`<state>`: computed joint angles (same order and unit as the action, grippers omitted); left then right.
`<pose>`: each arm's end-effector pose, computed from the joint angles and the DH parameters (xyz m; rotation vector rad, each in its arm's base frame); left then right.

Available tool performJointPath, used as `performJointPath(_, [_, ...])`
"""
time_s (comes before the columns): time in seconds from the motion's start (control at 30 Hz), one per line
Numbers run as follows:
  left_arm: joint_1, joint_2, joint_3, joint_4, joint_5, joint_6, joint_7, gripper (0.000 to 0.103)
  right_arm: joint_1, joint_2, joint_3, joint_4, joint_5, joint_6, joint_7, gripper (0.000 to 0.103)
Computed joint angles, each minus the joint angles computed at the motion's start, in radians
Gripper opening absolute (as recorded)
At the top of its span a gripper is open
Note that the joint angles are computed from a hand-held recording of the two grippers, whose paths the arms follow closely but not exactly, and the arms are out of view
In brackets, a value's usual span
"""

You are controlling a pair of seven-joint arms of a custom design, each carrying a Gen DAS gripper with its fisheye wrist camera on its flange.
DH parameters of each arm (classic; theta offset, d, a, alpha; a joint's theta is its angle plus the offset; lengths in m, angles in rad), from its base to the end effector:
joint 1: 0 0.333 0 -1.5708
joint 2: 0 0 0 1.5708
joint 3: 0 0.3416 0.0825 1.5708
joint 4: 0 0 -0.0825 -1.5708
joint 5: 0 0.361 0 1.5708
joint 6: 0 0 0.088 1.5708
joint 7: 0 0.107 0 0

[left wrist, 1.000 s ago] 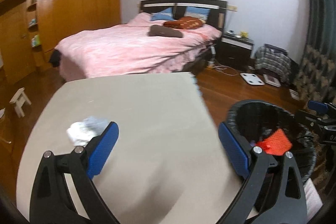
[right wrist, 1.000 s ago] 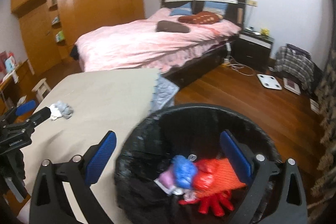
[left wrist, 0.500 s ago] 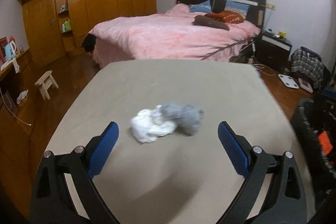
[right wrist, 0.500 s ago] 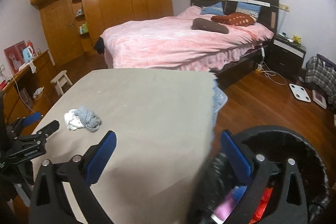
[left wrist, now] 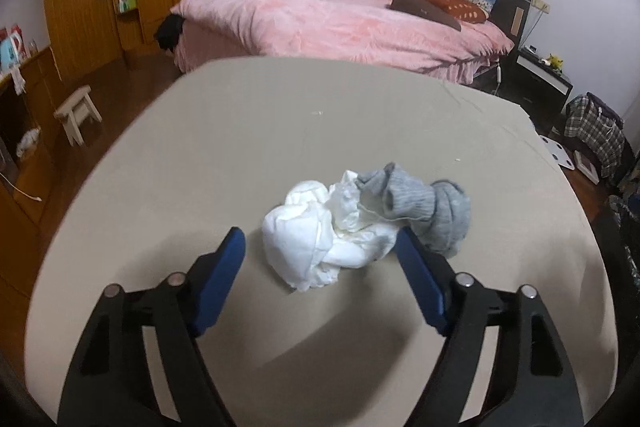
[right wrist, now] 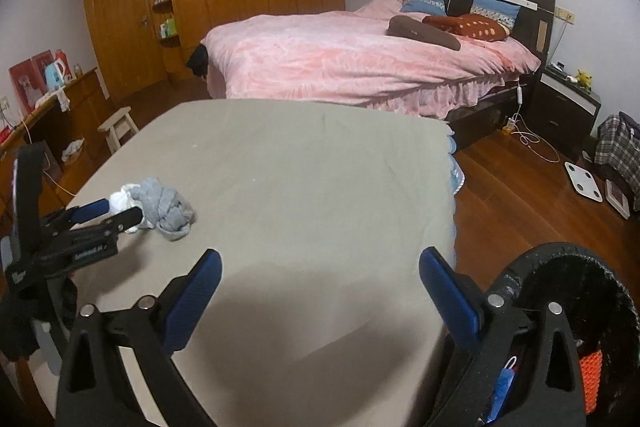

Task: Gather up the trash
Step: 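Move the left gripper to the white tissue and close on it, then grasp the grey cloth with the right gripper while the left gripper holds the tissue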

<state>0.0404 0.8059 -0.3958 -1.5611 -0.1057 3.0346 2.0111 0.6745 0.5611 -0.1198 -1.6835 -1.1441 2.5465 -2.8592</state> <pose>0.7302 -0.1783 0.3088 -1.3803 2.2638 -0.9493 0.5786 0.3876 0.3371 -1.3895 2.0290 -0.8391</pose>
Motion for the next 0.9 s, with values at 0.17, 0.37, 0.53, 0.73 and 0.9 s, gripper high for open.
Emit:
performJointPath(0.17, [0.015,0.046,-0.040,0.074,-0.018,-0.086,0.040,0.056,-0.013,0.010,0.003,-0.009,0.028,0.017,-0.005,0.097])
performJointPath(0.37, [0.050,0.048,-0.092,0.056,-0.073,-0.075,0.113,0.030,-0.010,0.048,-0.001,0.031,0.074,0.029,-0.056,0.097])
performJointPath(0.53, [0.099,0.013,-0.139,-0.009,-0.109,-0.030,0.165,0.022,-0.001,0.084,-0.018,0.082,0.116,0.048,-0.101,0.097])
performJointPath(0.73, [0.141,-0.034,-0.147,-0.094,-0.098,0.052,0.173,0.022,0.008,0.164,-0.040,0.202,0.180,0.084,-0.177,0.097])
performJointPath(0.9, [0.152,-0.049,-0.114,-0.106,-0.075,0.072,0.120,0.022,0.001,0.264,-0.050,0.361,0.293,0.100,-0.299,0.097])
